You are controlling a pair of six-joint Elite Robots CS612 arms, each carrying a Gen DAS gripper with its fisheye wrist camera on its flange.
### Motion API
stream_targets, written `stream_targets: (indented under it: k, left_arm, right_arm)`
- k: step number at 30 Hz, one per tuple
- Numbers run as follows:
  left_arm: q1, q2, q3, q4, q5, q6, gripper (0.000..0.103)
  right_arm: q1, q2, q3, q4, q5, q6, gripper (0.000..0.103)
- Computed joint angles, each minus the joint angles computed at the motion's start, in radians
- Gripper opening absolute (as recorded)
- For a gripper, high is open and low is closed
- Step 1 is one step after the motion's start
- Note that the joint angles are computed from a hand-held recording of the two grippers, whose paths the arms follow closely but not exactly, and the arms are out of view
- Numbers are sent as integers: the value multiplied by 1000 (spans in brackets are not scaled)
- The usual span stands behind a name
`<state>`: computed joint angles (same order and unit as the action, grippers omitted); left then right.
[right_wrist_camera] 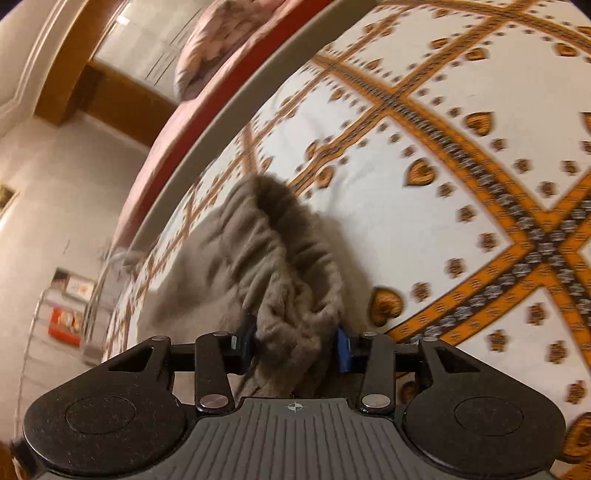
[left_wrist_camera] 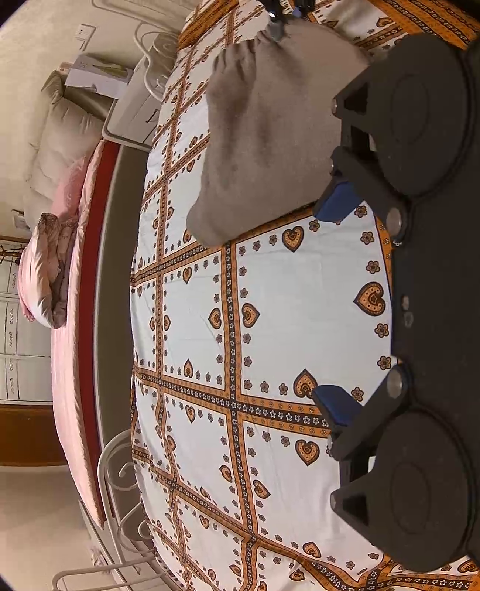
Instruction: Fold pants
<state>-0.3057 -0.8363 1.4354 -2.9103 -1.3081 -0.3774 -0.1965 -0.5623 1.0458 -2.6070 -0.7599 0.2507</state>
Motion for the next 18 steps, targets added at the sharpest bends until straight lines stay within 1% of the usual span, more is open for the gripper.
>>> stream_targets:
  k: [1,2,3,4,5,7,8,9,11,14,15,16,17,18]
  left_arm:
    - [1,0,0,-3,-4,2,89]
    - [1,1,1,-7,-8,5,89]
    - [1,2,-1,-5,-11,8,89]
    - [1,4,-3,-2,-12,10,89]
    - [2,6,-7,0,-15,12,89]
    - [0,12,-17,14,-17,11,89]
    - [-1,15,-23,21,-17,13,89]
    - [-3,18,-28,24,-18,16,89]
    - [-7,24,-38,30,-25,26,89]
    - [-13,32,-52,41,-32,52,90]
    - [-15,35,-56,44,-35,59,90]
    - [-17,37,-61,50,-37,69,90]
    - [-18,39,-65,55,-37,76,90]
    - [-20,41,-68,57,-40,82,90]
  right_arm:
    - [-4,-8,18,-62,-14,35,43]
    - [-6,-18,39,-149,-45,52,43]
    - [-6,-30,61,-245,-88,57,43]
    - [-7,-36,79,-338,-107,56,43]
    - [-9,-35,85,-413,-84,38,43]
    - [-13,-22,72,-472,26,0,43]
    - [-11,-19,69,-466,65,-35,43]
    - [-8,-21,70,-432,92,-71,43]
    - [-3,-21,62,-321,133,-131,43]
    - [9,-25,45,-137,117,-270,42]
    - [17,-30,35,-65,68,-326,42]
    - [25,-34,31,-17,-5,-361,38]
    - [28,-30,21,17,-61,-363,18]
    - [27,-23,13,30,-75,-344,4]
